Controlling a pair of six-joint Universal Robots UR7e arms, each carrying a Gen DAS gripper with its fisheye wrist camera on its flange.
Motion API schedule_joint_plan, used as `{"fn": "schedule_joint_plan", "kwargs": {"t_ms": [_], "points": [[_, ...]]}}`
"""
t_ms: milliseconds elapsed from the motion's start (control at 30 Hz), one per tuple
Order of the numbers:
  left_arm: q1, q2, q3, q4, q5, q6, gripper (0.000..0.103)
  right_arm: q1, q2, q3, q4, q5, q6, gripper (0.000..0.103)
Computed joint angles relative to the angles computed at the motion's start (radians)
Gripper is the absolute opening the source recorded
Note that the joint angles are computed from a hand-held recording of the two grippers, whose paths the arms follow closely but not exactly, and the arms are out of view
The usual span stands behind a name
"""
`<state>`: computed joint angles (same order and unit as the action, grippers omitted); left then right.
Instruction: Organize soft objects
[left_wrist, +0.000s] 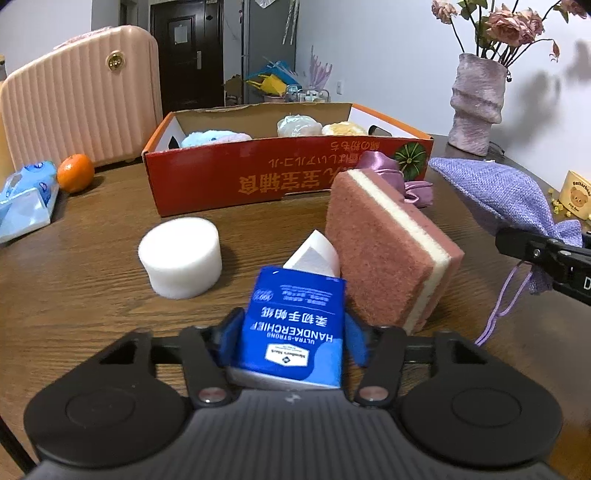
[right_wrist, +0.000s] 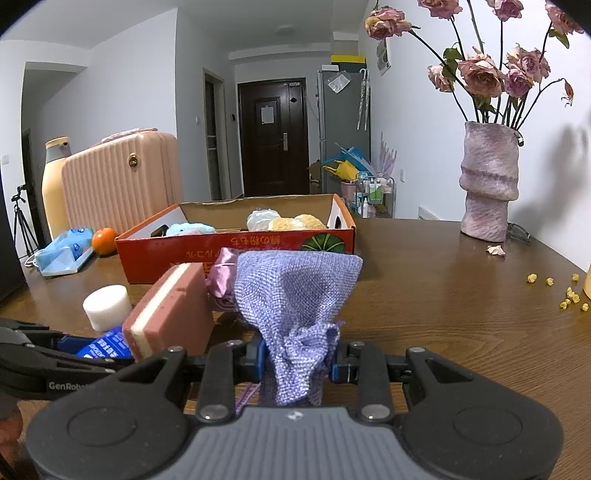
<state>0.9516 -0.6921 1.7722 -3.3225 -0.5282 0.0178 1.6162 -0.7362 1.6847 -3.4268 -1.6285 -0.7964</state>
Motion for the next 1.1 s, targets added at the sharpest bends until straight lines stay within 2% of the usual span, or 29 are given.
{"fn": "schedule_joint_plan", "kwargs": {"t_ms": [400, 833, 1100], "points": [[-0.002, -0.005, 0.008, -0.024, 0.004, 0.003, 0.053, -0.005, -0.002, 0.006, -0.002, 0.017, -0.007, 0.029], [-0.024, -0.004, 0.019, -0.244, 0.026, 0.125, 0.053, -0.014, -0.009, 0.023, -0.022, 0.059, -0.014, 0.029], [-0.031, 0.015, -0.003, -0.363, 0.046, 0.222, 0.053, -0.019, 0.005, 0.029, -0.081, 0.115, -0.028, 0.029]]}}
